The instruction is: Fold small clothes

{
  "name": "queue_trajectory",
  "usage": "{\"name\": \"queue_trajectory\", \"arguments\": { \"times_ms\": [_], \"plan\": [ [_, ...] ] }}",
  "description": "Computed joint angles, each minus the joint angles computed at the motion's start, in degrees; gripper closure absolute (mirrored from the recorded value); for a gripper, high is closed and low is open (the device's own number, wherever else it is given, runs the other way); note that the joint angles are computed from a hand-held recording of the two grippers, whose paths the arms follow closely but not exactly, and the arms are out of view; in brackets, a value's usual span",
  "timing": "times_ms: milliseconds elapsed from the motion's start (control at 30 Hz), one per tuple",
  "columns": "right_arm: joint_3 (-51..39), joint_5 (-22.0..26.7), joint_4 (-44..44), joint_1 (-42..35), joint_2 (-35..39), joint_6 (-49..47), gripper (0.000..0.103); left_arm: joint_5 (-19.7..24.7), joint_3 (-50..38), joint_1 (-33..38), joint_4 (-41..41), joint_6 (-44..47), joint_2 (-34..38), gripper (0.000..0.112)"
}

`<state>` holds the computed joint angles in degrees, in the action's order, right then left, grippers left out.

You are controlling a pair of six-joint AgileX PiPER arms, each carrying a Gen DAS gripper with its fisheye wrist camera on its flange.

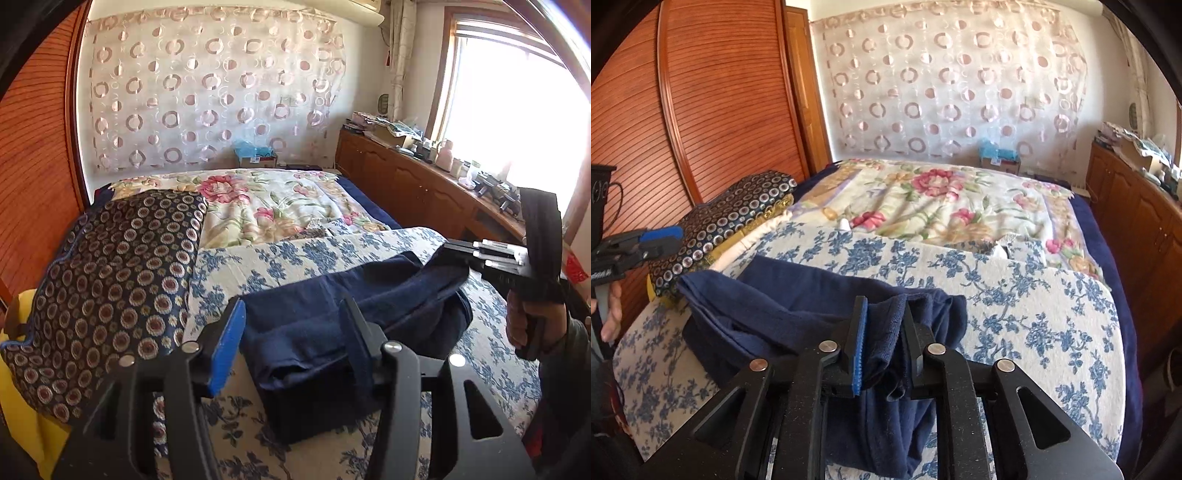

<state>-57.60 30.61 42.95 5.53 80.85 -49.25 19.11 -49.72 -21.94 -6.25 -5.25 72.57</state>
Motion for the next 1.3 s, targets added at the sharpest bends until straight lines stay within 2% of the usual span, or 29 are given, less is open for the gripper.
{"name": "queue_trajectory", "arguments": {
  "times_ms": [67, 100, 133, 233, 300, 400, 600, 700, 800, 900, 967, 1000, 1067, 1133, 1200, 1300],
  "plan": [
    [0.17, -0.59, -0.62, -0.54, -1.23, 0.55, 0.074, 0.11, 1.77, 0.24, -5.08, 4.58, -1.11, 0.059],
    [-0.06, -0.46, -1.34, -1.19, -1.81, 1.19, 0.063, 0.15, 2.47, 0.00, -5.70, 5.03, -1.62, 0.059],
    [-0.28, -0.38, -1.85, -1.73, -2.19, 1.72, 0.059, -0.31, 3.68, -0.51, -4.49, 3.58, -2.39, 0.059],
    [0.16, 0.03, -2.24, -3.27, -3.97, 0.37, 0.059, -0.17, 6.08, -3.08, 7.38, -8.52, -3.86, 0.059],
    [1.01, 1.41, -1.44, -5.11, -5.01, -2.03, 0.058, 0.30, 6.67, -3.95, 10.88, -12.50, -3.87, 0.059],
    [2.66, 2.14, -1.95, -6.44, -5.65, -4.06, 0.057, -0.02, 7.10, -3.33, 7.26, -9.35, -2.37, 0.059],
    [3.61, 3.18, -2.43, -5.71, -3.03, -5.84, 0.056, -1.16, 4.37, -3.52, 8.52, -10.26, 3.77, 0.059],
    [3.18, 1.45, -3.26, -3.44, -1.16, -6.13, 0.056, -1.14, 1.26, -3.45, 10.64, -11.43, 7.46, 0.059],
    [0.83, 0.34, -3.30, -1.60, 2.00, -7.41, 0.056, -0.43, -2.77, -1.62, 1.96, -2.27, 11.30, 0.059],
    [-1.64, 0.97, -0.87, -1.62, 4.70, -9.90, 0.056, -0.05, -5.34, -1.16, 3.30, -1.73, 13.19, 0.059],
    [-3.53, 2.84, 3.41, -2.29, 6.61, -13.97, 0.078, 0.14, -7.05, -0.41, 2.19, -0.50, 14.72, 0.059],
    [-4.31, 3.74, 3.89, -2.41, 7.30, -14.31, 0.095, 0.25, -7.66, -0.08, 1.96, -0.37, 15.28, 0.059],
    [-6.32, 5.37, 3.85, -2.30, 9.03, -13.83, 0.101, -0.23, -8.47, 0.11, 4.56, -2.78, 16.23, 0.059],
    [-6.60, 4.78, 5.61, -2.31, 9.71, -14.84, 0.102, -0.81, -8.48, 0.18, 7.12, -5.00, 16.67, 0.059],
    [-6.28, 1.97, 5.54, -2.31, 9.81, -13.48, 0.102, -1.08, -8.72, 0.24, 9.09, -6.92, 17.08, 0.059],
    [-6.64, -3.44, 0.22, -1.92, 10.73, -5.73, 0.102, -1.14, -9.11, 0.31, 10.51, -7.93, 17.40, 0.059]
  ]
}}
